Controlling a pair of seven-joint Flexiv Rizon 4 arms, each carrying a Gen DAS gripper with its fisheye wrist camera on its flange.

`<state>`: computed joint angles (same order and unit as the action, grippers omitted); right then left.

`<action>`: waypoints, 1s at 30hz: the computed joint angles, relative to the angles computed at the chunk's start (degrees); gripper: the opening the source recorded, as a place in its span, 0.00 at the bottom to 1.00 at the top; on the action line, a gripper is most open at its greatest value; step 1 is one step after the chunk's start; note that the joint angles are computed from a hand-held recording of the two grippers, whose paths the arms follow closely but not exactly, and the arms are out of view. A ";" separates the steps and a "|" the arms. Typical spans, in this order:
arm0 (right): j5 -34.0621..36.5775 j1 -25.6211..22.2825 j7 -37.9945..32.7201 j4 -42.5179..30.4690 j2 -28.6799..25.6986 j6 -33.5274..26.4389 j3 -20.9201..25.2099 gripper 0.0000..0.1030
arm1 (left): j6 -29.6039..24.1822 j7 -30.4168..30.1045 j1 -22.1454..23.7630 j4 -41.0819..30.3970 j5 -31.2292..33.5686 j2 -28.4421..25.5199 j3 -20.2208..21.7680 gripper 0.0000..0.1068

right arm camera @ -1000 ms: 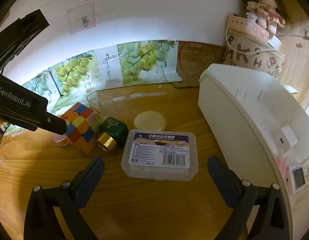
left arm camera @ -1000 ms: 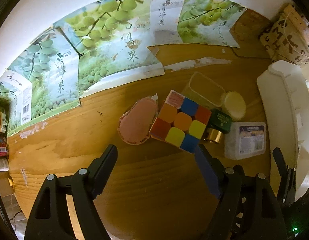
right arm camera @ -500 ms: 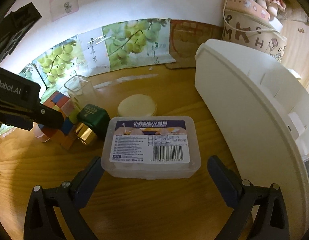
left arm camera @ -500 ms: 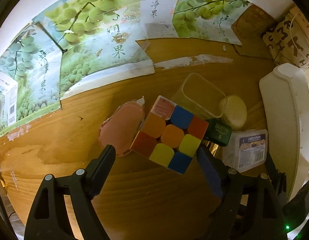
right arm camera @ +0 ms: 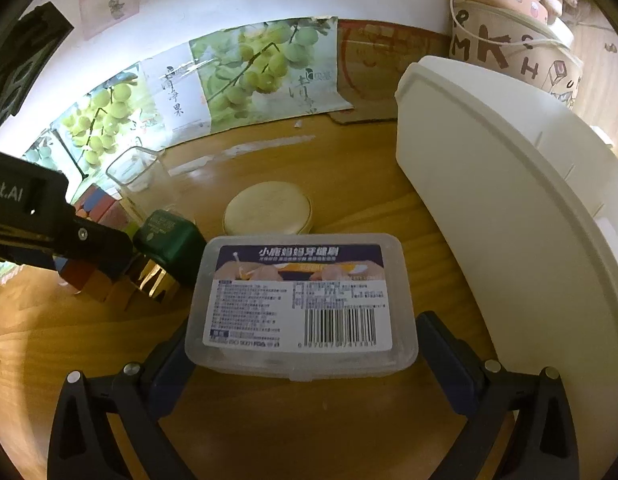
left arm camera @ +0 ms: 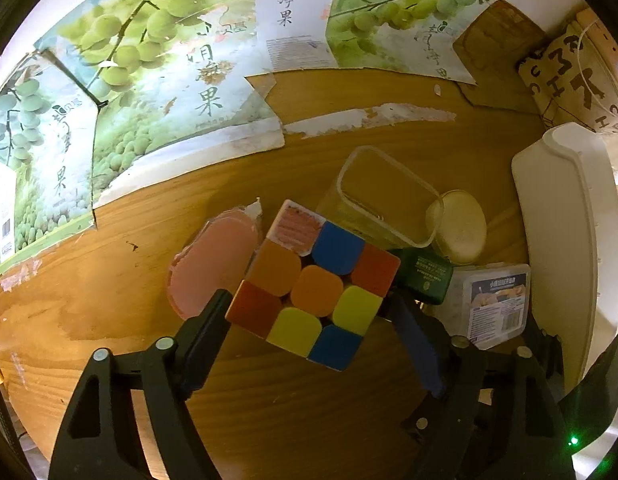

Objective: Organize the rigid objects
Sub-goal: 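Move the left tool to the Rubik's cube while the right tool approaches the clear plastic box, then close the left tool on the Rubik's cube while the right tool closes on the plastic box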

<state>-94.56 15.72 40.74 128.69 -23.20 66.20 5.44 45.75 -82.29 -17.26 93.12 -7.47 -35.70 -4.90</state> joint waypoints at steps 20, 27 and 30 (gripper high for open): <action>-0.87 -0.27 0.59 -0.41 0.08 -0.17 0.23 0.90 | -0.38 0.00 0.71 -0.04 0.18 0.10 0.30 0.66; -0.72 -0.17 0.60 0.33 1.04 -0.01 0.42 0.90 | -0.18 -0.12 0.65 2.15 0.38 1.73 0.37 0.66; -0.74 -0.08 0.77 0.84 1.73 -0.14 0.67 0.90 | 0.09 -0.43 0.53 2.64 0.51 1.85 0.43 0.66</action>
<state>-95.30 15.63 41.51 129.54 -21.47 66.06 6.11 45.84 -82.72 -16.73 95.76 -6.96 -33.85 -4.47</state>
